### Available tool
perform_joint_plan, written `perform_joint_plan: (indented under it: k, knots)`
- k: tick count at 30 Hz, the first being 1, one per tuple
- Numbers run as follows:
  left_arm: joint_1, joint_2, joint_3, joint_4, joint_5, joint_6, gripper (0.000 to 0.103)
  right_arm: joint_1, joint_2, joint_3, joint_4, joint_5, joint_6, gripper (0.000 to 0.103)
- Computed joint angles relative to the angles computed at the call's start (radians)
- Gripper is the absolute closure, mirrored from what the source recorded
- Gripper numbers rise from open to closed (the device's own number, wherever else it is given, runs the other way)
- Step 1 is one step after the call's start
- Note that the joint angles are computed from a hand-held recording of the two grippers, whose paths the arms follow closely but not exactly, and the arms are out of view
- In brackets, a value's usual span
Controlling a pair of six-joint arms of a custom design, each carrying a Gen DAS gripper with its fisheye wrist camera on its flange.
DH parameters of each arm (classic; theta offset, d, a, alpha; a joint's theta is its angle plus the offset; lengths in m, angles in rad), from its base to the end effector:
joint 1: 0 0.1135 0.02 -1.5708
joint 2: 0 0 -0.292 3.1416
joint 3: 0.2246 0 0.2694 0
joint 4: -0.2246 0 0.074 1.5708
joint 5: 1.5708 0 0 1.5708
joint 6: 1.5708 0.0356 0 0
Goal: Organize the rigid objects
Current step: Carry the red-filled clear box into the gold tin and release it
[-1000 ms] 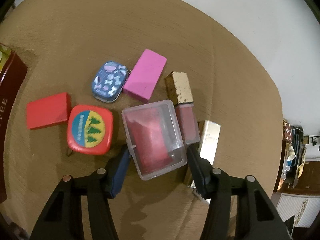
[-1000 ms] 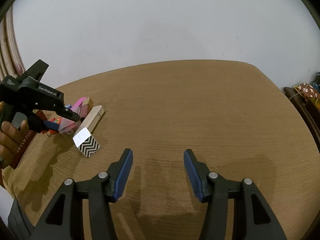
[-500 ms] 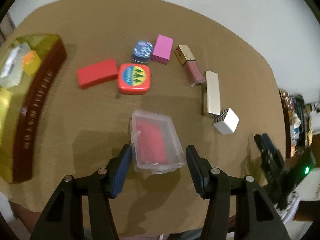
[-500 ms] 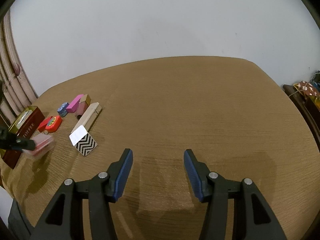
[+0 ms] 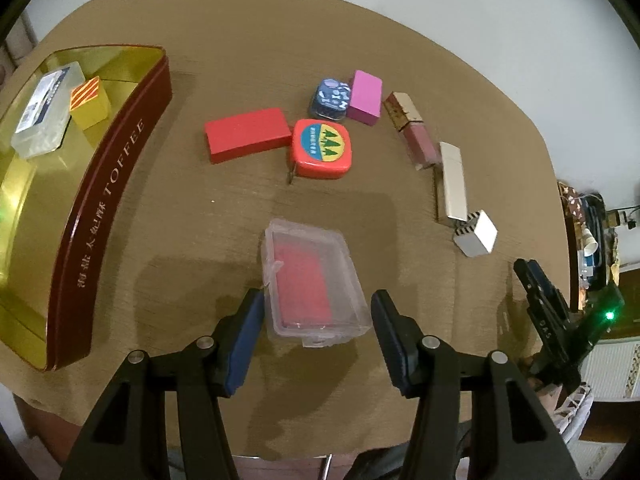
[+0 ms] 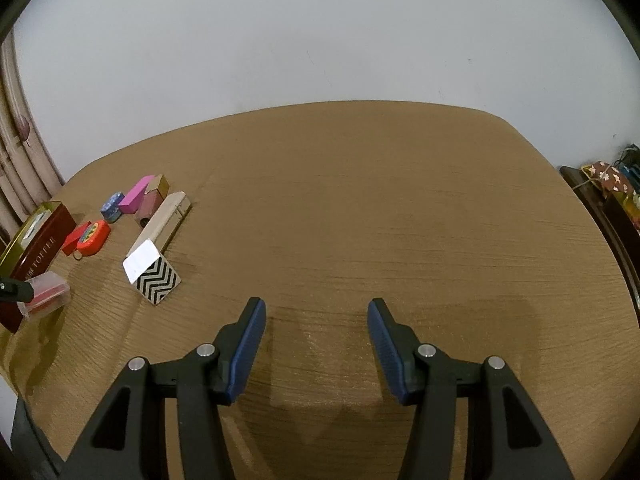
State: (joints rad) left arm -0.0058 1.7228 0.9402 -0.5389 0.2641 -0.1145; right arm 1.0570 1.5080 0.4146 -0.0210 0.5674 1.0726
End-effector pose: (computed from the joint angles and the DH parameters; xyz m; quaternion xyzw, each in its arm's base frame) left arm 0.3194 -0.0111 0.1545 -0.0371 0.9830 -0.1378 0.1152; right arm 0.1255 0.1835 0.1058 0.0706 0.9346 0.0578 0.3438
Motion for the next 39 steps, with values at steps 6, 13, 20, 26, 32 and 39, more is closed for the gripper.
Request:
perform_joint_plan:
  k: [6, 13, 20, 26, 32, 39]
  knots:
    - [0.018, 0.084, 0.037, 0.003, 0.002, 0.011, 0.053, -0.001, 0.011, 0.011, -0.011, -0.002, -0.001, 0.048]
    - [-0.045, 0.117, 0.068, 0.034, -0.145, 0.045, 0.037, -0.001, 0.011, 0.01, -0.003, -0.005, -0.011, 0.044]
    - [-0.101, 0.152, 0.087, 0.039, -0.219, 0.083, 0.054, 0.001, 0.007, 0.007, -0.003, -0.006, -0.008, 0.044]
    - [-0.066, 0.076, 0.021, 0.052, -0.175, 0.102, 0.054, 0.009, 0.005, 0.006, -0.006, 0.002, 0.003, 0.044]
    - [0.038, -0.156, -0.033, -0.034, -0.126, 0.177, 0.054, 0.014, 0.007, 0.007, -0.012, 0.008, 0.014, 0.044]
    - [0.305, -0.259, 0.024, -0.115, -0.158, 0.371, 0.054, 0.01, 0.039, 0.039, -0.045, 0.009, 0.013, 0.044]
